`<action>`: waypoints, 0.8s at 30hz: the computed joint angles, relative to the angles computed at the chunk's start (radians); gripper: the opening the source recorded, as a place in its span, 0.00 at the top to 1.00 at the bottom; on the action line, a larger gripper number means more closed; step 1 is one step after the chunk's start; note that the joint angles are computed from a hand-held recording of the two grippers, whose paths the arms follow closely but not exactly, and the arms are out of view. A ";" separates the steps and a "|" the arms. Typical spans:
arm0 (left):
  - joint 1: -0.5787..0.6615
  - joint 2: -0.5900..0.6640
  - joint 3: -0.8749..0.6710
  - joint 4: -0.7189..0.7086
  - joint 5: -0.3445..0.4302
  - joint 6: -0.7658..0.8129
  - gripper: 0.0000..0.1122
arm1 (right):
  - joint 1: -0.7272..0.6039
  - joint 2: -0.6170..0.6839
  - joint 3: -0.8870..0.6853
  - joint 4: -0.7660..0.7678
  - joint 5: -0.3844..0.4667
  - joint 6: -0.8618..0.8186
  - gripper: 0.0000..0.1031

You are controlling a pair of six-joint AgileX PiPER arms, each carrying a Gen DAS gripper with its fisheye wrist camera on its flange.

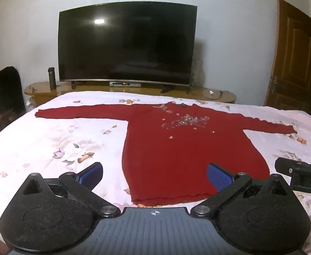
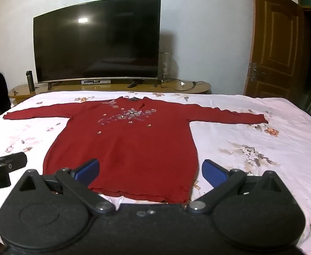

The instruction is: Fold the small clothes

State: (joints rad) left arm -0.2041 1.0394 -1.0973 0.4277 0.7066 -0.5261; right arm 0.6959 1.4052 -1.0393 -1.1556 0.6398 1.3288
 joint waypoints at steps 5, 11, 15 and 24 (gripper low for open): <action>0.004 0.010 0.003 -0.014 -0.008 0.004 0.08 | -0.003 0.003 -0.004 -0.001 -0.003 0.003 0.01; 0.038 0.032 -0.004 -0.055 -0.032 0.044 0.08 | -0.011 0.008 -0.012 0.011 -0.009 -0.010 0.01; 0.002 0.014 0.003 -0.006 -0.010 -0.011 0.08 | -0.017 0.008 -0.012 0.009 -0.017 -0.008 0.01; 0.001 0.016 -0.004 -0.008 -0.012 -0.013 0.08 | -0.035 0.022 -0.028 0.006 -0.032 -0.016 0.01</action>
